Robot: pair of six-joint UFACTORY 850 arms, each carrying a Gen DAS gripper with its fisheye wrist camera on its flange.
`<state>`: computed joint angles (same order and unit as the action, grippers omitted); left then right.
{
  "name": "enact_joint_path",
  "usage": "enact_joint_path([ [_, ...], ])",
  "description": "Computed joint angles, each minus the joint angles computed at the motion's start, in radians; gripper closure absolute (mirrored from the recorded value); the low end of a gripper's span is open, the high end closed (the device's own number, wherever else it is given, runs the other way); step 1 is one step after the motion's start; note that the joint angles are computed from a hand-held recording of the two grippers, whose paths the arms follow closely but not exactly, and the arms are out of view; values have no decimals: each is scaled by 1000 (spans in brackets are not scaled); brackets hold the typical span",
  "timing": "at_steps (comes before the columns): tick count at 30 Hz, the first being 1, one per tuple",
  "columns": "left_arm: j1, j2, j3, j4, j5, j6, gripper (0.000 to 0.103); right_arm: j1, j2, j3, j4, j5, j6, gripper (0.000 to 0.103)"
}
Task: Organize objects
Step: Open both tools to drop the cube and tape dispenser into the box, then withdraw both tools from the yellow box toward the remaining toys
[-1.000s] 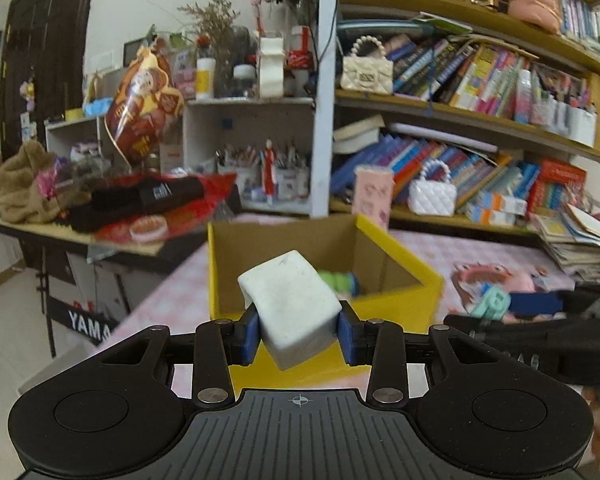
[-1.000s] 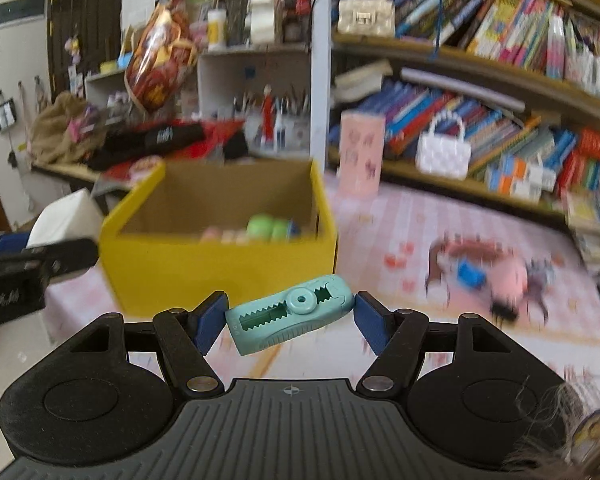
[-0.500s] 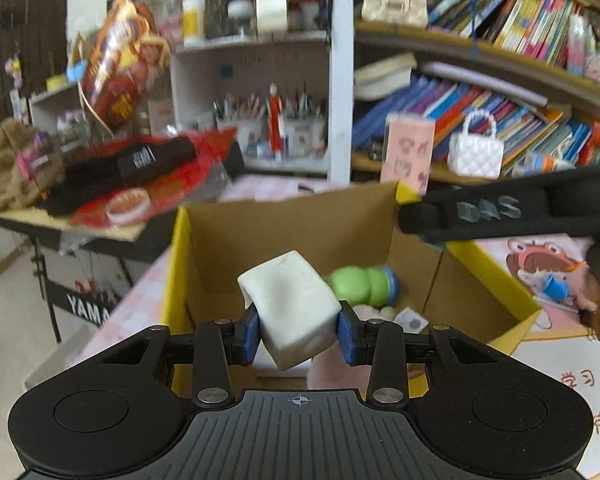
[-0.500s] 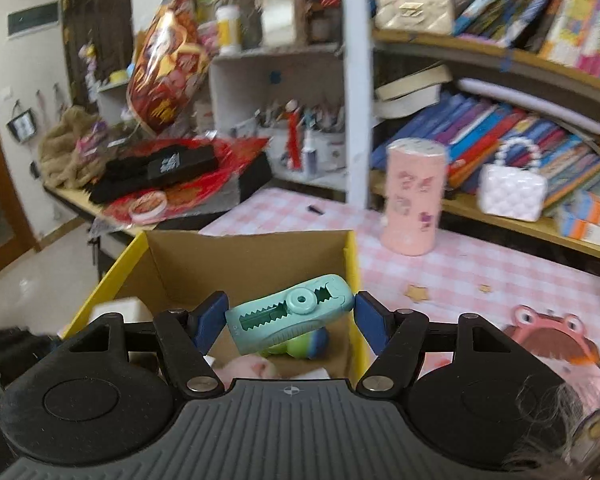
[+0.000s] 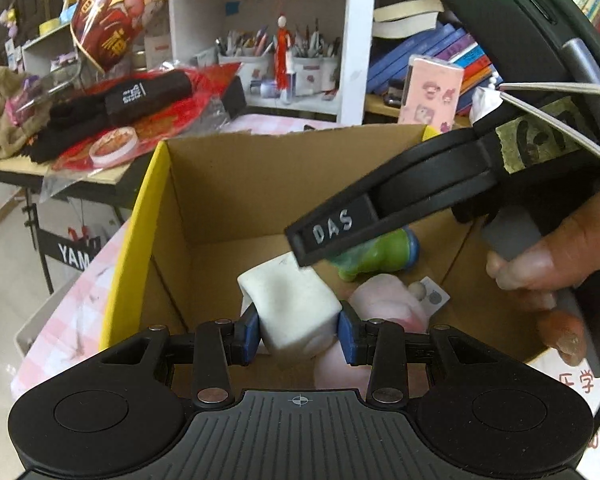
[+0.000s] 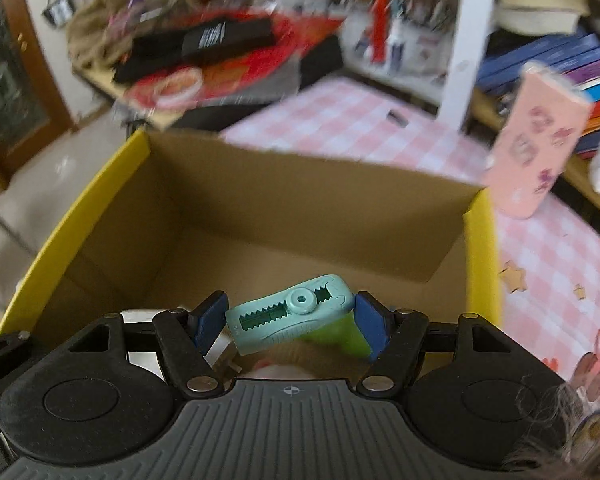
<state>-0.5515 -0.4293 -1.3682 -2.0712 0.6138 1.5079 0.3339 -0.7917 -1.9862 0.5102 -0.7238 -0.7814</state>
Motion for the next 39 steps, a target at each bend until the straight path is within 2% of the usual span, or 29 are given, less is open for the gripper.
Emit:
enact_joint_path([
  [3,1,-3,-2,-7,0,-2,64,5,-21,-34,-42,-49,13,36],
  [7,0,-8,-3,-4,8,-15,62,6,-24,-38,-52,-65,25,36],
  [9,0,-10,-7,-3,16,-18,59,4,-15,-23,-36,-57,8,36],
  [10,-2,-10,-8,4,23,-23,52,2,-8,-14,-22,-49,-5,36],
  [14,-12,10,14,72,8,-79,37,-8,28,42,68,2,-89,32],
  [18,-33,31,31,151,32,-158,33,-20,85,122,154,64,-158,31],
  [21,-49,60,58,228,43,-240,31,-36,153,214,271,125,-251,31],
  [23,-64,78,71,268,70,-276,25,-50,204,281,379,169,-332,31],
  [27,-103,127,119,352,133,-349,23,-83,311,416,590,239,-476,31],
  [34,-160,204,201,378,206,-412,19,-124,469,629,877,364,-688,31],
  [39,-202,241,250,348,239,-432,17,-130,583,792,1109,433,-906,31],
])
